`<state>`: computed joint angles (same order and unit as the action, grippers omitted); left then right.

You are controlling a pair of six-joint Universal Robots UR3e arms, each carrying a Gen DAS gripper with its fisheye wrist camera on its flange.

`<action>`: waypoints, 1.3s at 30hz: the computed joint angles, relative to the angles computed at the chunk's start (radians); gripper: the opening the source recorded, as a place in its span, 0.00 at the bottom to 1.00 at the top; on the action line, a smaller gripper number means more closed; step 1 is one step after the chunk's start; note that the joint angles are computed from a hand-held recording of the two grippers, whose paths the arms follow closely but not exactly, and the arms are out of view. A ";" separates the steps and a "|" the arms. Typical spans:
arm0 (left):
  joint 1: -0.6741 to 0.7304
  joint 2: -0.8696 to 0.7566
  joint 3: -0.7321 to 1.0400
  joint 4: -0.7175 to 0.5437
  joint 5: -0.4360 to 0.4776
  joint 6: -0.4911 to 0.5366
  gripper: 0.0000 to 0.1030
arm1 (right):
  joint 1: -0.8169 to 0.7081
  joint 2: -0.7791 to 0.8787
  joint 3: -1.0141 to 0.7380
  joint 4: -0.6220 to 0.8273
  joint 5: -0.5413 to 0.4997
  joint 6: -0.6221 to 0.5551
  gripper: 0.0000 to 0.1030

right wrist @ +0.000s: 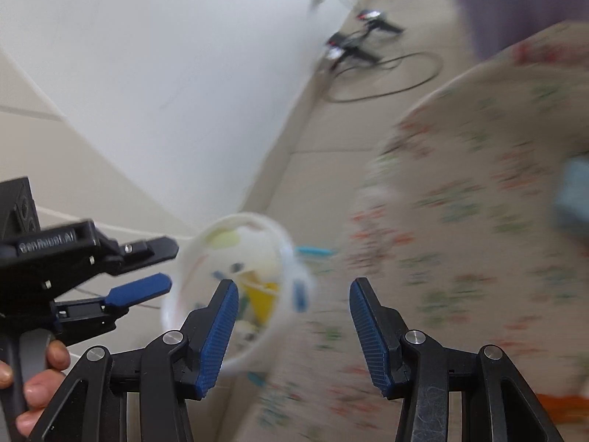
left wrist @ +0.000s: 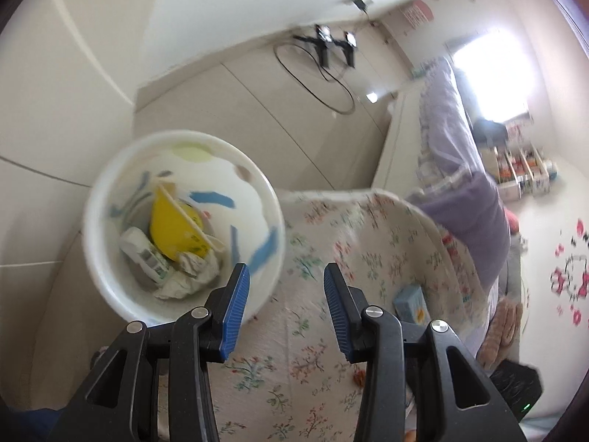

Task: Collect trash
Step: 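Move both grippers back over the remaining trash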

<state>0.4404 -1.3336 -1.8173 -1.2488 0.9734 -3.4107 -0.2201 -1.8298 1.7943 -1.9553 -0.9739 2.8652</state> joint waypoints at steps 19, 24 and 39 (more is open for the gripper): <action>-0.581 -0.389 0.361 0.080 0.167 -0.083 0.65 | -0.849 0.033 -0.427 0.584 -0.058 -0.540 0.71; -0.661 -0.479 0.438 0.077 0.190 -0.092 0.65 | -0.933 0.107 -0.462 0.580 -0.084 -0.566 0.71; -0.951 -0.759 0.811 -0.062 0.379 0.022 0.67 | -0.968 0.154 -0.425 0.553 -0.202 -0.610 0.71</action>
